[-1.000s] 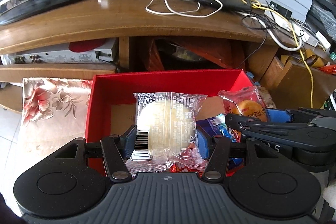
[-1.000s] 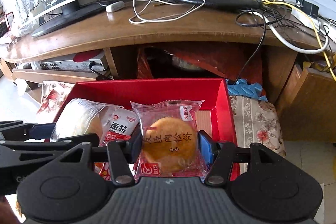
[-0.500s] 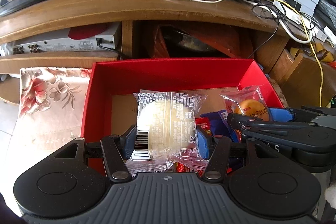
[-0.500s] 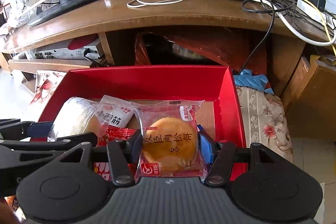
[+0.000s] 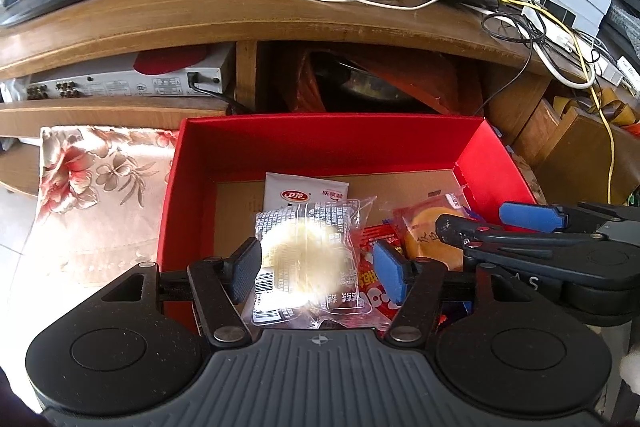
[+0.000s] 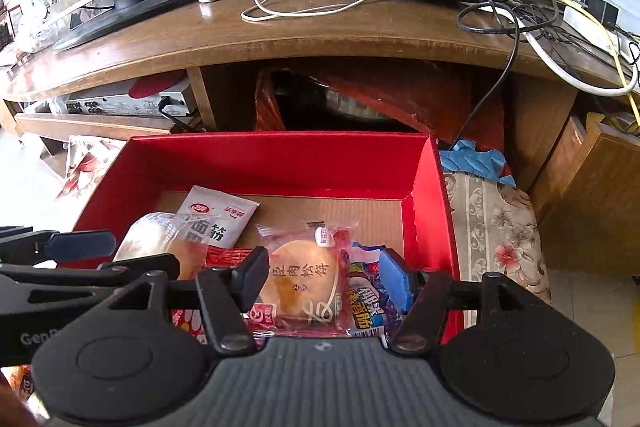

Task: Organize snacks
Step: 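Lower both bags into the red box and open both tools, then withdraw both tools and move right tool to the Kaprons wafer packet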

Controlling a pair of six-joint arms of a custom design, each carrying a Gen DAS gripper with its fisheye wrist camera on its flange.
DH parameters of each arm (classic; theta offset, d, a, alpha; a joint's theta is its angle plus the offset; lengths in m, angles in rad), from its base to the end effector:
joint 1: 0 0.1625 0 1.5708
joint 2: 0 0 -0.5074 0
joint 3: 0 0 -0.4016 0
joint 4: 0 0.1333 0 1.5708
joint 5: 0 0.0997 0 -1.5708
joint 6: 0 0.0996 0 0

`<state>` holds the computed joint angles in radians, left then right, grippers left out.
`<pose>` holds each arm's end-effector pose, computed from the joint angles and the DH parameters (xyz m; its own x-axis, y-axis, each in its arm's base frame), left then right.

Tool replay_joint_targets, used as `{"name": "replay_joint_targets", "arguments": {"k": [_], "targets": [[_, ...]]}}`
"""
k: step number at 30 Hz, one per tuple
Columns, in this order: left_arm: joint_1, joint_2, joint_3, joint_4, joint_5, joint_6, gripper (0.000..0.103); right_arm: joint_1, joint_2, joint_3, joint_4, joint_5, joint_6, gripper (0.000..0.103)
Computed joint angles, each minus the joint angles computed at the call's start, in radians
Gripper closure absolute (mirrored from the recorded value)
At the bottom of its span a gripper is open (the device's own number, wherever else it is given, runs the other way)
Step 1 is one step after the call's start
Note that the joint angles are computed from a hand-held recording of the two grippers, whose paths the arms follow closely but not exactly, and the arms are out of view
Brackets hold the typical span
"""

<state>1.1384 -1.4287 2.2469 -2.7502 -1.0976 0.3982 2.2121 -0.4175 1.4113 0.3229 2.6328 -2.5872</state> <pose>-0.0351 -0.5025 0.3240 -0.6552 0.5384 -0.5300 0.7009 0.6950 -0.1604 0.3952 -0.4520 -0.0404 -0.7484 0.3101 0.5864 -0.2177 0.7202 -0.6587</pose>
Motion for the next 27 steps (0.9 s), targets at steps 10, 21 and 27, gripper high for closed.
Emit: {"name": "replay_joint_targets", "arguments": {"k": [10,21,27], "targets": [[-0.006,-0.022,0.004,-0.009,-0.021,0.001,0.03,0.026,-0.002,-0.007,0.006,0.04,0.013,0.047],[-0.017,-0.076,0.021,0.014,-0.037,0.007,0.028,0.071,0.003,-0.007,0.063,0.051,0.101,0.047],[-0.025,-0.115,0.039,0.039,-0.042,0.012,0.028,0.102,0.024,-0.019,0.134,0.071,0.171,0.047]]}}
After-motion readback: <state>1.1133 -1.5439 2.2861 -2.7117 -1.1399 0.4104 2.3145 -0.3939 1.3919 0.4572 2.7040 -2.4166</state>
